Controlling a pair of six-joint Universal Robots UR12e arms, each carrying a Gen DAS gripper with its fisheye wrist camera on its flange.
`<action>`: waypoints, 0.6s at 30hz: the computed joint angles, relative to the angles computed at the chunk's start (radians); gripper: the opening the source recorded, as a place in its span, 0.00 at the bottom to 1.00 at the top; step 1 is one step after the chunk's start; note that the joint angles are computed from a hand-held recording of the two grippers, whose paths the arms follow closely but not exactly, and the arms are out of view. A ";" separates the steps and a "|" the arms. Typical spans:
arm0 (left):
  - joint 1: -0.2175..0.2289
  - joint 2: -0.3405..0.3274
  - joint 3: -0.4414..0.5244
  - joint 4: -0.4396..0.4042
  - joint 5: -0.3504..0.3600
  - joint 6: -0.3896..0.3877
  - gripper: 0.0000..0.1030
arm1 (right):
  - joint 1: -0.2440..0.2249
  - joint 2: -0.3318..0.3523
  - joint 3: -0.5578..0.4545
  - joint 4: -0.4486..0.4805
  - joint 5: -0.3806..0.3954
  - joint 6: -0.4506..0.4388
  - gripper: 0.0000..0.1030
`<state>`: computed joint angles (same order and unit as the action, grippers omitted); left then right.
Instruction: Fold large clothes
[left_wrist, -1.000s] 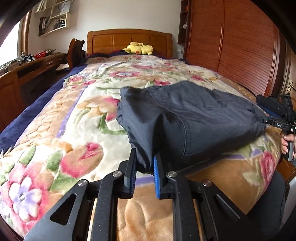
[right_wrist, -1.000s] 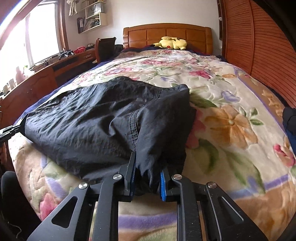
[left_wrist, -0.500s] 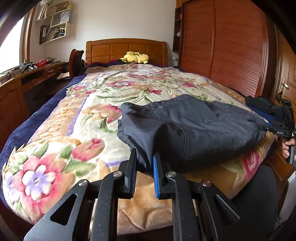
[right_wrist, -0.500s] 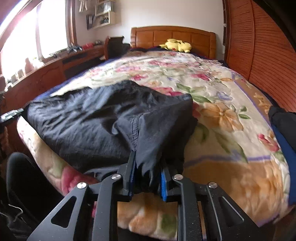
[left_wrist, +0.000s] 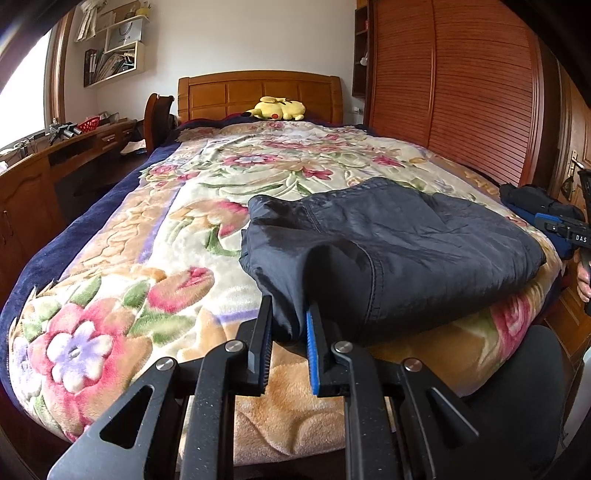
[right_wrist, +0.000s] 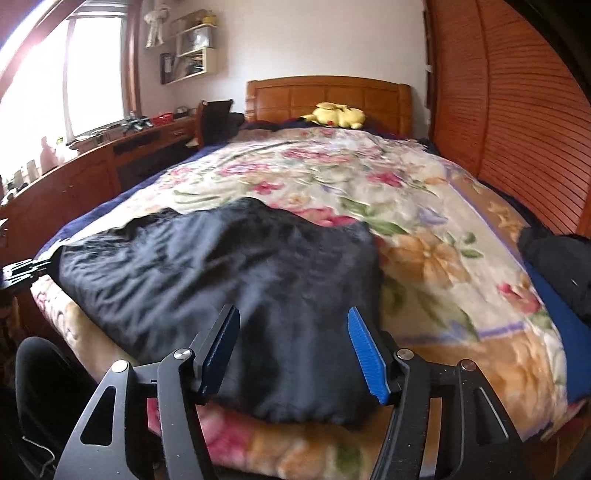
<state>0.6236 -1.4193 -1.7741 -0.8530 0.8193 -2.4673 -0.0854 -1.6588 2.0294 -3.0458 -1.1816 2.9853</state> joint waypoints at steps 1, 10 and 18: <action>-0.001 0.000 0.000 0.004 0.003 -0.001 0.16 | 0.012 0.008 -0.006 -0.003 0.002 0.002 0.61; -0.008 0.004 -0.004 0.010 0.022 0.005 0.16 | 0.132 0.101 -0.081 0.020 -0.016 -0.025 0.61; -0.009 -0.001 0.000 -0.009 0.028 0.018 0.16 | 0.166 0.182 -0.125 0.027 -0.085 -0.053 0.61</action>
